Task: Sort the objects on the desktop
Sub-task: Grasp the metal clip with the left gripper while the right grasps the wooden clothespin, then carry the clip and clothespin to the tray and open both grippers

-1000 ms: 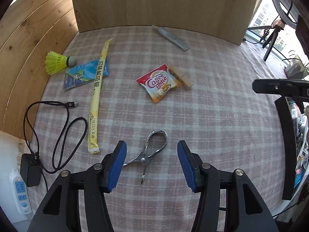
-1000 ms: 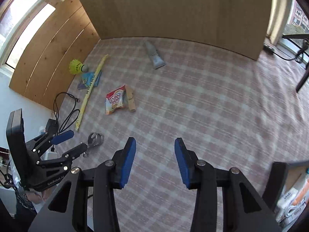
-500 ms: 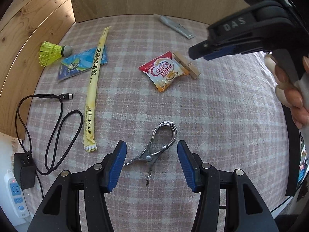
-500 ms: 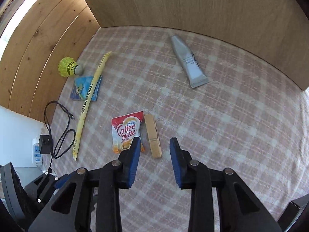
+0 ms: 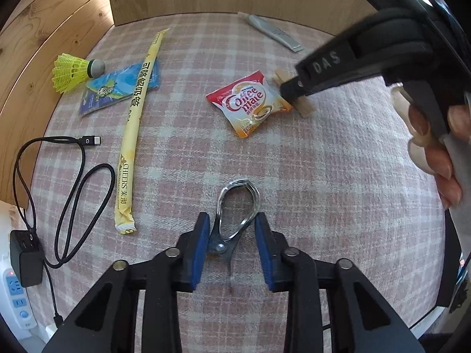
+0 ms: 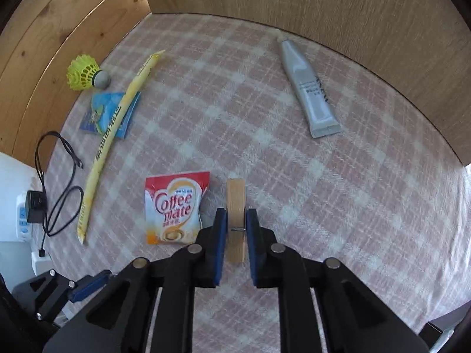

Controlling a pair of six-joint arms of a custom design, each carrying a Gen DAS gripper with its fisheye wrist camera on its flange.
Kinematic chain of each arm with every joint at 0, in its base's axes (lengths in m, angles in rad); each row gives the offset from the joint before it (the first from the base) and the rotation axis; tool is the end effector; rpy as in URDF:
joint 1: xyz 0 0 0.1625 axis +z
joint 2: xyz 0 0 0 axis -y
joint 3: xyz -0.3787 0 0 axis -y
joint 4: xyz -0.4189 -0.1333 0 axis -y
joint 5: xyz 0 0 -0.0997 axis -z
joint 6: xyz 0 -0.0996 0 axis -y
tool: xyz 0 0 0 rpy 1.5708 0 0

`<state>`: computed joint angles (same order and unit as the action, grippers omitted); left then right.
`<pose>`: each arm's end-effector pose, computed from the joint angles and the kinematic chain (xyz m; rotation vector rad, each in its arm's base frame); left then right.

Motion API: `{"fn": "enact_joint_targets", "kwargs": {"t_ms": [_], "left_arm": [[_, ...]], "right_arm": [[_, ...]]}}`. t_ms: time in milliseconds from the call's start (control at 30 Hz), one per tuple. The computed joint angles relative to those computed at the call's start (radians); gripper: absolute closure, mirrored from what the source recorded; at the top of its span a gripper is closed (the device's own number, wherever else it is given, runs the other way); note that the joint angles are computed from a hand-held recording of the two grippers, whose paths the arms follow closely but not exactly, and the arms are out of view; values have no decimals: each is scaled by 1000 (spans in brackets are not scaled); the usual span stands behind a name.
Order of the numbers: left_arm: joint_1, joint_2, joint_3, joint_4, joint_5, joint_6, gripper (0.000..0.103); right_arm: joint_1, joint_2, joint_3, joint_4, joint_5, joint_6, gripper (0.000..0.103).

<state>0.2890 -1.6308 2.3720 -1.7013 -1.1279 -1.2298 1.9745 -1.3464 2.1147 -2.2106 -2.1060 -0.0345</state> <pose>-0.2531 -0.2588 0.1268 0.2343 2.4121 -0.2814 0.2618 -0.4029 0.1429 0.6082 -2.5207 -0.0335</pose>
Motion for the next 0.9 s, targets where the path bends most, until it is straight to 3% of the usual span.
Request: {"fn": "enact_joint_targets", "kwargs": {"t_ms": [233,433,733,833,900], "left_arm": [[-2,6,2,-45,-4,-16,82],[-20,72,-38,-115,-4,33,82],[-26,340,-200,-344,-50,259,83],[-49,427,-269,-396,-82,325,83],[-55,504,-328,-443,-105,380,83]], "right_arm": [[-44,-153,81,15,32,10,90],[-87,-385,165,54,74,18,90],[-232,-814,203,220,99,-16,90],[-249,-882,184,245,68,2,90],[-317,-967,152,298,65,-40,90]]}}
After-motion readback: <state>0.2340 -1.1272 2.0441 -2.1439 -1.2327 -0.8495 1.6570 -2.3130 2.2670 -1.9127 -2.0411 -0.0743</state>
